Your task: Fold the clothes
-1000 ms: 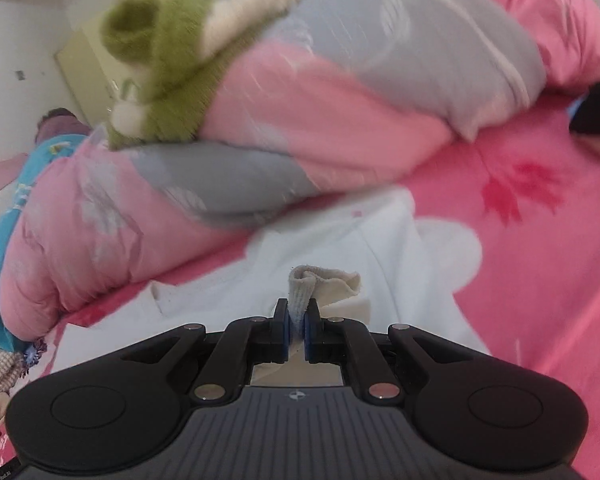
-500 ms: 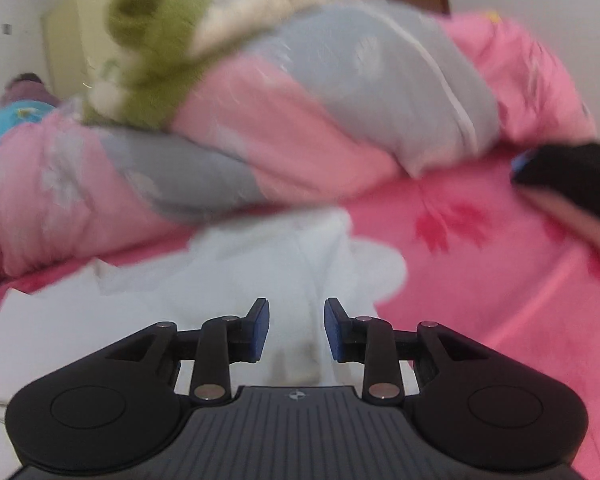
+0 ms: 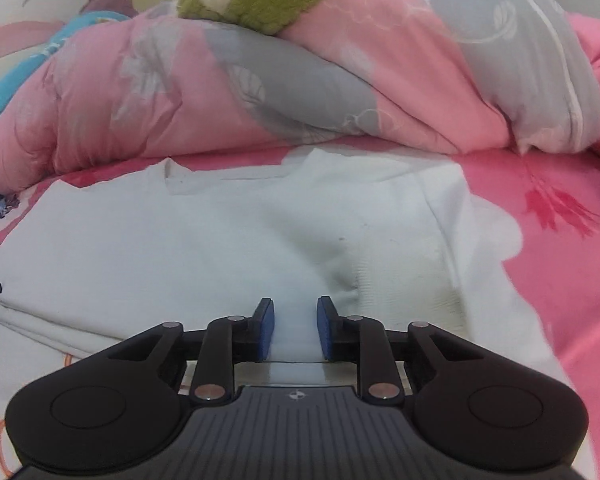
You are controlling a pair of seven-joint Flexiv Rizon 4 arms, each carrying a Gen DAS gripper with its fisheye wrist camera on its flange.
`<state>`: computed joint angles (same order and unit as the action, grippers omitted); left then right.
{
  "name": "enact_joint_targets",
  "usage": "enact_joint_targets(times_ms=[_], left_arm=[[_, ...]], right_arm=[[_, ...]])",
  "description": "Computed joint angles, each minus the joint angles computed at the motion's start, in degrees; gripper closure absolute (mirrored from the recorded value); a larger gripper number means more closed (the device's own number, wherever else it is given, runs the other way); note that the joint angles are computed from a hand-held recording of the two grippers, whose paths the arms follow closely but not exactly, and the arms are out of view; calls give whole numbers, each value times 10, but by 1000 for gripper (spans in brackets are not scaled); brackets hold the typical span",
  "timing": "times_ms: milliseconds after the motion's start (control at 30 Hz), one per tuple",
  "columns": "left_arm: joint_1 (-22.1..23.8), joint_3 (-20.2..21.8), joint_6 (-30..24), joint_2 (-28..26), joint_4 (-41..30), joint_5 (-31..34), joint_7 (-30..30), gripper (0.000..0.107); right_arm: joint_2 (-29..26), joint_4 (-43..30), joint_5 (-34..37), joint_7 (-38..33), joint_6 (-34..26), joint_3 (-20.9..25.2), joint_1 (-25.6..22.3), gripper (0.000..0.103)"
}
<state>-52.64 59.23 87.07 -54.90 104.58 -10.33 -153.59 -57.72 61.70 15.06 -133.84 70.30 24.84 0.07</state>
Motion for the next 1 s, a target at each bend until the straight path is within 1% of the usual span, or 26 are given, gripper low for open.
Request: enact_joint_targets(times_ms=[67, 167, 200, 267, 300, 333, 367, 400, 433, 467, 533, 600, 633, 667, 733, 833, 900, 1000], left_arm=[[-1, 0, 12, -2, 5, -2, -6, 55], [2, -6, 37, -4, 16, -18, -5, 54], [5, -10, 47, -4, 20, -25, -3, 54], [7, -16, 63, -5, 26, -40, 3, 54], [7, -18, 69, -6, 29, -47, 7, 54], [7, -19, 74, -8, 31, -55, 11, 54], [6, -20, 79, -9, 34, -62, 14, 54], [6, -21, 84, -10, 36, -69, 18, 54], [5, -23, 90, -11, 39, -77, 22, 54], [5, -25, 97, -12, 42, -85, 24, 54], [5, -30, 112, -14, 48, -100, 30, 54], [8, -38, 132, -13, 56, -115, 34, 54], [12, -44, 145, -11, 61, -122, 35, 54], [16, -52, 159, -9, 65, -129, 36, 54], [26, -68, 184, -6, 73, -141, 40, 54], [37, -86, 212, -2, 80, -159, 50, 54], [42, -98, 229, -1, 84, -171, 58, 54], [50, -115, 251, 0, 89, -189, 72, 54]], right_arm=[[4, -7, -2, 8, -8, -3, 3, 80], [-5, -41, 12, 1, -25, 18, 3, 80], [-12, -57, 14, 5, -32, 16, 9, 80], [-35, -101, 8, 39, -51, -13, 34, 80], [-52, -129, 4, 73, -68, -34, 46, 82], [-71, -159, 3, 109, -86, -49, 53, 89], [-91, -192, 1, 145, -106, -63, 59, 101], [-105, -218, 5, 175, -126, -67, 59, 103], [-108, -232, 17, 198, -145, -61, 53, 103], [-104, -232, 26, 208, -147, -61, 50, 103], [-80, -196, 31, 188, -117, -63, 53, 102], [-57, -170, 35, 133, -110, -40, 52, 101], [-47, -162, 41, 99, -117, -22, 50, 100], [-39, -157, 49, 60, -137, 1, 46, 100], [-28, -155, 65, -11, -186, 32, 50, 100], [-30, -176, 70, -75, -286, 52, 78, 100], [-41, -199, 66, -100, -337, 46, 108, 100], [-66, -237, 49, -118, -367, 11, 165, 100]])
